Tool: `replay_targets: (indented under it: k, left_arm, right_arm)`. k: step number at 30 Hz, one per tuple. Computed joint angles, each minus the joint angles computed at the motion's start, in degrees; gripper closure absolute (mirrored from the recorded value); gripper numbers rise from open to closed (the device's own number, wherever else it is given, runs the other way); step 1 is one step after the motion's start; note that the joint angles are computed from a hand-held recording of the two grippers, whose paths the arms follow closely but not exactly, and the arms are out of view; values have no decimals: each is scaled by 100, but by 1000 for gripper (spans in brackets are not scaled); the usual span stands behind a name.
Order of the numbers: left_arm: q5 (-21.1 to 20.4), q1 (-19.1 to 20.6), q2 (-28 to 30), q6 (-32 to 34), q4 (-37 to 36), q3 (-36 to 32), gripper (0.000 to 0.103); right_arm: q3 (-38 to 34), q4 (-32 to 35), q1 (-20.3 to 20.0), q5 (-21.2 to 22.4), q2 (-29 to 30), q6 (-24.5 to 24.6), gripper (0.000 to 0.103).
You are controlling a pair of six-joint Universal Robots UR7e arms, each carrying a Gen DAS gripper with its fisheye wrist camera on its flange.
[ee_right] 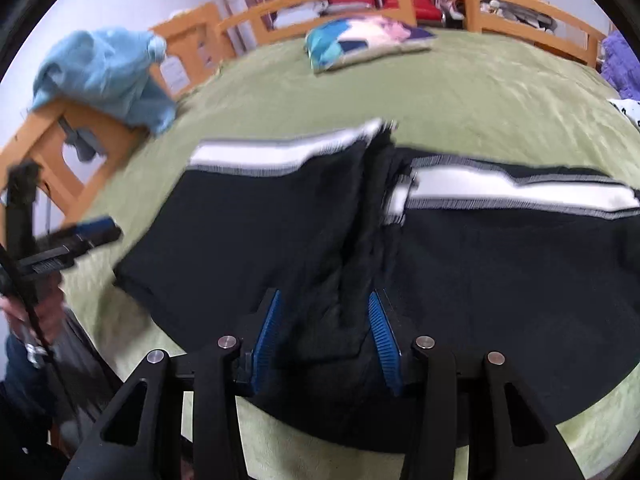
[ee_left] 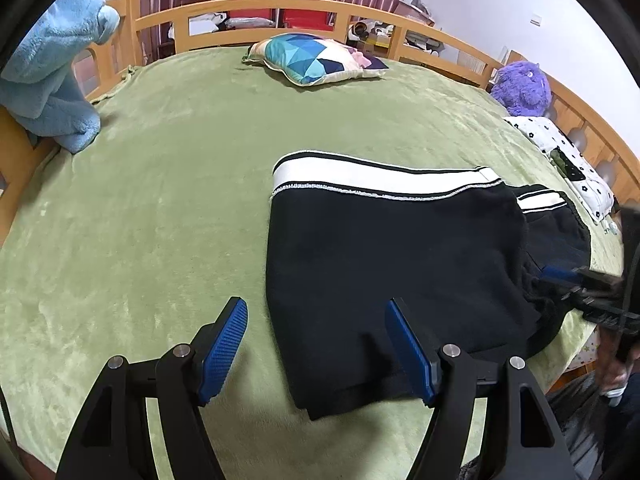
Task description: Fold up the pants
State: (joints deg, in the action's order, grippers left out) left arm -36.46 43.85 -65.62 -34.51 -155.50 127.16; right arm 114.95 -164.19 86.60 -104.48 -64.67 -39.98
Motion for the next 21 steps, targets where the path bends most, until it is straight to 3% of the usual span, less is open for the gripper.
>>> replay_targets:
  k: [3, 4, 8, 9, 11, 13, 15, 17, 18, 21]
  left_arm:
    - [72, -98, -65, -133, 175, 70, 33]
    - [100, -113, -86, -154, 237, 83, 33]
    - [245, -175, -179, -336, 458, 172, 33]
    - [228, -168, -204, -364, 455, 189, 33]
    - [205, -142, -232, -417, 428, 214, 33]
    - [156, -94, -246, -463, 395, 236, 33]
    - [48, -19, -251, -425, 318, 247, 33]
    - [-32, 47, -247, -351, 219, 248, 33]
    - [-82, 99, -233, -316, 212, 210, 33]
    - [-125, 198, -119, -213, 95, 87, 33]
  right_arm:
    - [189, -799, 30, -493, 253, -469, 86]
    - [305, -852, 8, -403, 141, -600, 90]
    - [383, -233, -424, 989, -637, 61, 93]
    - [374, -187, -495, 1067, -722, 264, 93]
    - [312, -113, -439, 668, -627, 303, 93]
    - [213, 111, -340, 45, -366, 310, 92]
    - [261, -16, -262, -208, -266, 195, 90]
    - [216, 195, -249, -114, -394, 208, 79]
    - [176, 347, -275, 18, -507, 288, 68]
    - [196, 53, -356, 193, -780, 301, 58]
